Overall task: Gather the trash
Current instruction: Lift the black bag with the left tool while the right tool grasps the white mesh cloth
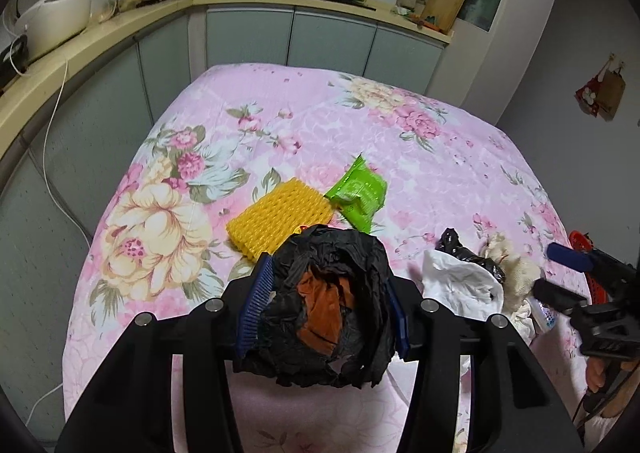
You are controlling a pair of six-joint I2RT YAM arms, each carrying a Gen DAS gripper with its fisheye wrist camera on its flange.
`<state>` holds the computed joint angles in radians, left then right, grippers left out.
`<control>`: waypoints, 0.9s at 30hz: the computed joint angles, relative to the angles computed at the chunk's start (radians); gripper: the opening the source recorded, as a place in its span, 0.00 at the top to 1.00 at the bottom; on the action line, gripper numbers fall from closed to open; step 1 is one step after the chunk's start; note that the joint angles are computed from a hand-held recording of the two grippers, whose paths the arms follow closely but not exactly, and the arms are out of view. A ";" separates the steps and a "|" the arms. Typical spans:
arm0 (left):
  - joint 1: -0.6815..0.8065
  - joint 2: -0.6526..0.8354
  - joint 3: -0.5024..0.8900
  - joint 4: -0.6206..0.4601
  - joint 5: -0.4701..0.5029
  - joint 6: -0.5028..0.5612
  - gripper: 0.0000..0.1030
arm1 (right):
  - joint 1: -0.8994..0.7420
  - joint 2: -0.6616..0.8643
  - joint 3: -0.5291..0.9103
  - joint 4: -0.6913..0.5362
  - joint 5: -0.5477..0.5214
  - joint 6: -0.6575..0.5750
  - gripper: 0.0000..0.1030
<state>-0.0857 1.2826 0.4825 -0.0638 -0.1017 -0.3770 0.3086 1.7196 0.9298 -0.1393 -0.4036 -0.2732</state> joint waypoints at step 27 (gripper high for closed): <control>-0.087 0.079 0.105 -0.025 -0.087 -0.031 0.53 | -0.125 0.040 0.076 0.045 -0.043 0.139 0.65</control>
<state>-0.1727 1.3611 0.5874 -0.0886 -0.1885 -0.4081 0.1839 1.7594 1.0058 -0.0941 -0.4469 -0.1346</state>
